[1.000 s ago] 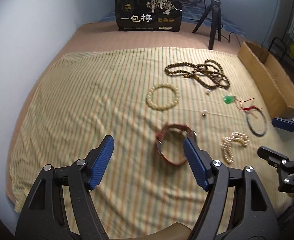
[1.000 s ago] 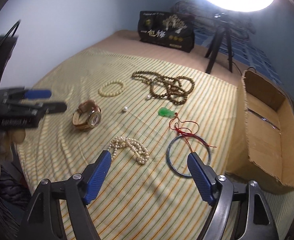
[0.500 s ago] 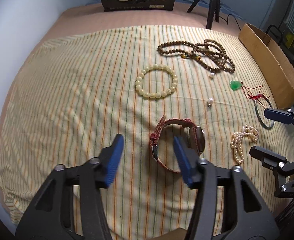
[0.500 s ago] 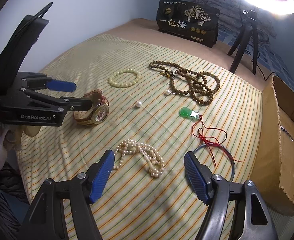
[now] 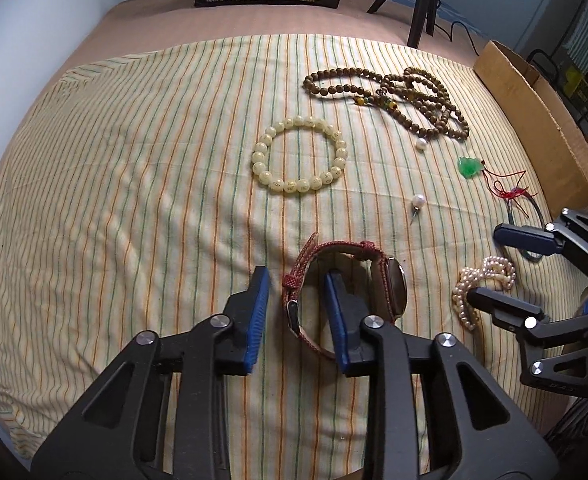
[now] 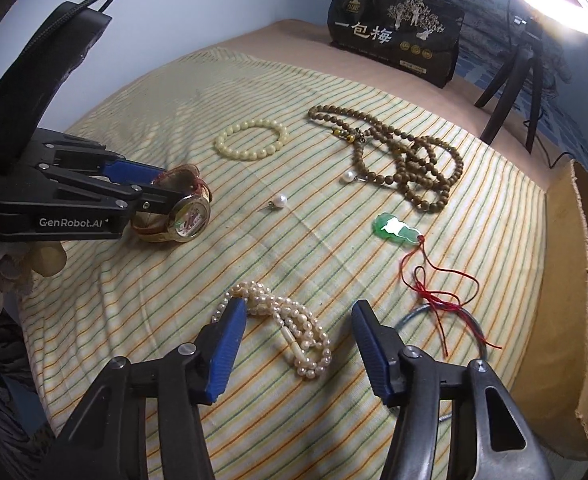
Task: Organize jewelry
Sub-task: 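Reach the left tool to the red-strap watch and close on it while the right tool grasps the pearl necklace, then carry the watch in the left tool into the box while the right tool drops the pearls there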
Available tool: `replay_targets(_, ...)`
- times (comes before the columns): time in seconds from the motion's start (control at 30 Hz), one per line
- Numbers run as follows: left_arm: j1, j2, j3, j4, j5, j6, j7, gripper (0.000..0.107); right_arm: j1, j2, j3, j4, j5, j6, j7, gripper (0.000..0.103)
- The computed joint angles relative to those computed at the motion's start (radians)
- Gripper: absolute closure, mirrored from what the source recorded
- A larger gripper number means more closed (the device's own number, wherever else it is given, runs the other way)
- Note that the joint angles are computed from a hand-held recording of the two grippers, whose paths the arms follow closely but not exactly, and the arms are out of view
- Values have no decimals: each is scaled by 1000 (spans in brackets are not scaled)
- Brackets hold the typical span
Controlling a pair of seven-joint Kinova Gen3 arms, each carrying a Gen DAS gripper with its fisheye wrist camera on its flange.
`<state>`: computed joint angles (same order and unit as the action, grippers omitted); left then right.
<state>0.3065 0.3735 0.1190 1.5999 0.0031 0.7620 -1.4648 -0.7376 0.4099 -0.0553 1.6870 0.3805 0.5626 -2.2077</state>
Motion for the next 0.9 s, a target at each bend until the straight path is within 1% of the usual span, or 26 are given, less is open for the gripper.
replay_targets(0.13, -2, 5, 3, -2, 7, -6, -5, 88, 24, -2, -15, 11, -30, -27, 17, 47)
replay_targets(0.2, -1, 4, 3, -1, 8, -9, -6, 93, 41, -3, -29, 15, -55, -39, 42, 54)
replay_targets(0.27, -2, 2, 3, 1, 10, -10, -6, 96, 51, -4, -39, 14, -77, -41, 68, 64)
replay_targets(0.3, -4, 3, 4, 1, 14, -10, -8, 97, 57, -4, -46, 12, -90, -40, 83, 67)
replay_targets(0.33, -9, 1, 7, 3, 19, -11, -13, 97, 63, -4, -52, 11, -102, -40, 97, 72)
replay_targets(0.37, -11, 0, 7, 4, 22, -11, -16, 97, 62, -4, -53, 11, -111, -38, 105, 79)
replay_targets(0.4, -10, -1, 7, 3, 22, -10, -16, 97, 52, -4, -47, 10, -109, -33, 104, 82)
replay_targets(0.47, -12, -3, 7, 3, 26, -10, -19, 97, 25, -2, -29, 6, -92, -21, 91, 91)
replay_targets(0.53, -16, -12, 10, 9, 34, -13, -23, 97, 16, -4, -25, 6, -86, -17, 85, 98)
replay_targets(0.63, -15, -25, 11, 17, 39, -16, -22, 98, 0, -13, -12, 11, -72, -17, 52, 99)
replay_targets(0.67, -12, -31, 11, 22, 39, -20, -21, 98, -2, -17, -10, 15, -67, -20, 44, 101)
replay_targets(0.9, 6, -66, 16, 38, 27, -45, -11, 98, -25, -67, 9, 45, -8, -42, -51, 102)
